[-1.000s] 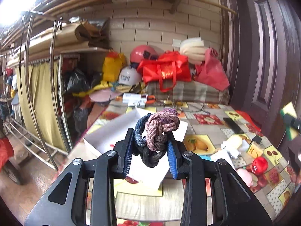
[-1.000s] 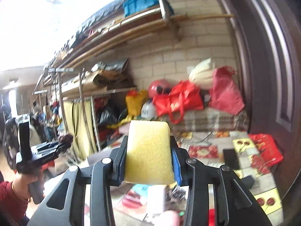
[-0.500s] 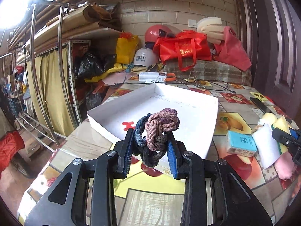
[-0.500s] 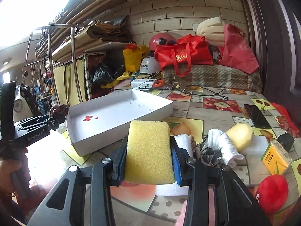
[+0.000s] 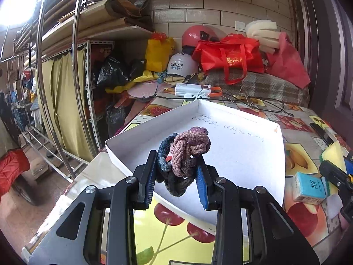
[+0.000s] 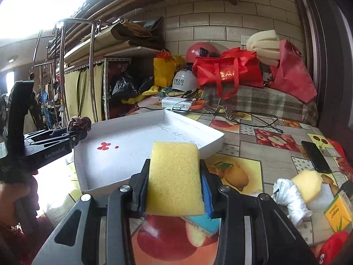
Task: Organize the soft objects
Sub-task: 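Release the hair ties and sponge into the white tray with both grippers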
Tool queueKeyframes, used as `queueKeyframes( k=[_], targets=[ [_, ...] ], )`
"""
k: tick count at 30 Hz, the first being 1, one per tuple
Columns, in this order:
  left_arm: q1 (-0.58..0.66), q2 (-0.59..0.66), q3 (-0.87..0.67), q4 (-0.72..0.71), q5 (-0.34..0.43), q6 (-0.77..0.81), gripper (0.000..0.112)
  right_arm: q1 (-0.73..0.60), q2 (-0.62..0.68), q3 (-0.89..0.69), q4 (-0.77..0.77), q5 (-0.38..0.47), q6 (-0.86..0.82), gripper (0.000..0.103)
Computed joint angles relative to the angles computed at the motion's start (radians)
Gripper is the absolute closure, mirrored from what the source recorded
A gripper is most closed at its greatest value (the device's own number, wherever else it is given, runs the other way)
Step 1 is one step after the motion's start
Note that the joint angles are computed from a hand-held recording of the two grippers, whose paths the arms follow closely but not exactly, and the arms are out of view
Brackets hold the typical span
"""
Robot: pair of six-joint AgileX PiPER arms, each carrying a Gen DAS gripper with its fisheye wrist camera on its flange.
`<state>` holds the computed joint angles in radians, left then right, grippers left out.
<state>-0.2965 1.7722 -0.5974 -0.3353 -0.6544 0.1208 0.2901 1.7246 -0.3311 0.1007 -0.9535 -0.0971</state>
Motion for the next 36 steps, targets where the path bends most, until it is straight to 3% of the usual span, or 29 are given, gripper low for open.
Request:
queueKeyframes(
  k=[5,12,21,22,23,24,25,26,28,32,36],
  targets=[
    [0.048,0.046,-0.095,0.054,0.093,-0.017,0.080,0.036,0.056,-0.121,0.028,0.075,-0.001,0.064],
    [0.082,0.122,-0.249,0.078,0.217,0.018,0.080,0.061,0.145,-0.341,0.058,0.250,0.001,0.064],
    [0.107,0.174,-0.343,-0.004,0.305,0.080,0.080,0.120,0.222,-0.511,0.266,0.364,-0.227,0.062],
    [0.110,0.176,-0.345,-0.037,0.306,0.104,0.079,0.125,0.223,-0.512,0.286,0.366,-0.244,0.060],
    [0.108,0.181,-0.355,-0.103,0.312,0.155,0.078,0.126,0.225,-0.517,0.297,0.371,-0.254,0.049],
    [0.107,0.185,-0.362,-0.144,0.322,0.187,0.071,0.126,0.225,-0.518,0.301,0.375,-0.258,0.038],
    [0.110,0.190,-0.373,-0.165,0.337,0.206,0.054,0.124,0.224,-0.517,0.298,0.376,-0.254,0.015],
    [0.110,0.194,-0.381,-0.189,0.347,0.229,0.029,0.123,0.222,-0.513,0.293,0.371,-0.248,0.001],
    [0.109,0.192,-0.376,-0.183,0.341,0.228,0.009,0.117,0.219,-0.504,0.270,0.359,-0.228,0.000],
    [0.088,0.173,-0.342,-0.266,0.271,0.283,0.009,0.107,0.214,-0.492,0.257,0.338,-0.196,0.000],
    [0.111,0.153,-0.292,-0.184,0.210,0.145,0.009,0.095,0.210,-0.481,0.240,0.316,-0.154,0.000]
  ],
)
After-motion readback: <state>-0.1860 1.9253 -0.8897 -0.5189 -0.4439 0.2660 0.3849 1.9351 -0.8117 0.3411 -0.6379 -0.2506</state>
